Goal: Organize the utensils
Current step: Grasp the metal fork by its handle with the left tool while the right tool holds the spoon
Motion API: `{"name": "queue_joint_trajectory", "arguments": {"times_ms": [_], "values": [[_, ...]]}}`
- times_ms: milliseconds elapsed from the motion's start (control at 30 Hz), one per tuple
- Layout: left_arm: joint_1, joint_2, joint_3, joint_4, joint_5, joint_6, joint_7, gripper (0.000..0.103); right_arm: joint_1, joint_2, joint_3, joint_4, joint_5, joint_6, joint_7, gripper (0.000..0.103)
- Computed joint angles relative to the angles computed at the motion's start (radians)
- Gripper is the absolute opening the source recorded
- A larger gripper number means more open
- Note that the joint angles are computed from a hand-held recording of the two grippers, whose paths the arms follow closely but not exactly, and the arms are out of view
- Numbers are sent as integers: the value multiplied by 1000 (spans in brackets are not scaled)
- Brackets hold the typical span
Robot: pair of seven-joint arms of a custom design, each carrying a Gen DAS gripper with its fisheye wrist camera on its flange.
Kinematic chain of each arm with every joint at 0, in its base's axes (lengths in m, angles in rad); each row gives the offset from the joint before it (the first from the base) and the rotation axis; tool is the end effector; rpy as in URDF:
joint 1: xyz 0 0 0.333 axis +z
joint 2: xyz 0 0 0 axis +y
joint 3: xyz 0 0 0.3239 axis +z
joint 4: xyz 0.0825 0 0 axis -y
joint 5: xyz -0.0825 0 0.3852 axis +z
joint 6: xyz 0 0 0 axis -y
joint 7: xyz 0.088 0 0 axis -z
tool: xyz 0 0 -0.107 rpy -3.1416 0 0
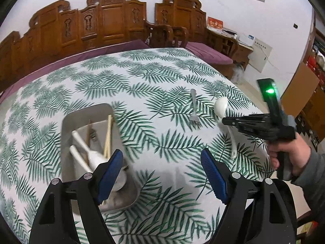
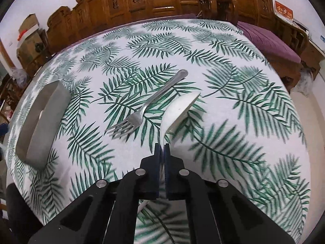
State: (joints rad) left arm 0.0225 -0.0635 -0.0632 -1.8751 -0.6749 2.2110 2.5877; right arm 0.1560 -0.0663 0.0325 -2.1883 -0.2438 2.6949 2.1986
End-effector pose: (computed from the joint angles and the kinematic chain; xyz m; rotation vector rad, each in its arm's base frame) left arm 0.5786 -0.0453 0.5923 -1.1022 2.5523 -1.0081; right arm 0.5521 0.1138 0.4871 -1.6143 2.0772 -0.4948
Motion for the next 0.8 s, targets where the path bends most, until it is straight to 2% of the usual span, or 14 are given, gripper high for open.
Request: {"name": "queue_joint_trajectory", "arguments": {"times_ms": [400, 800], "values": [[-66, 116, -78, 62, 90, 62, -76, 75, -52, -179, 10, -178, -10, 53, -43, 5], [-126, 299, -154, 227, 238, 59, -181, 40, -84, -222, -21, -259, 126, 120, -118, 5]]}}
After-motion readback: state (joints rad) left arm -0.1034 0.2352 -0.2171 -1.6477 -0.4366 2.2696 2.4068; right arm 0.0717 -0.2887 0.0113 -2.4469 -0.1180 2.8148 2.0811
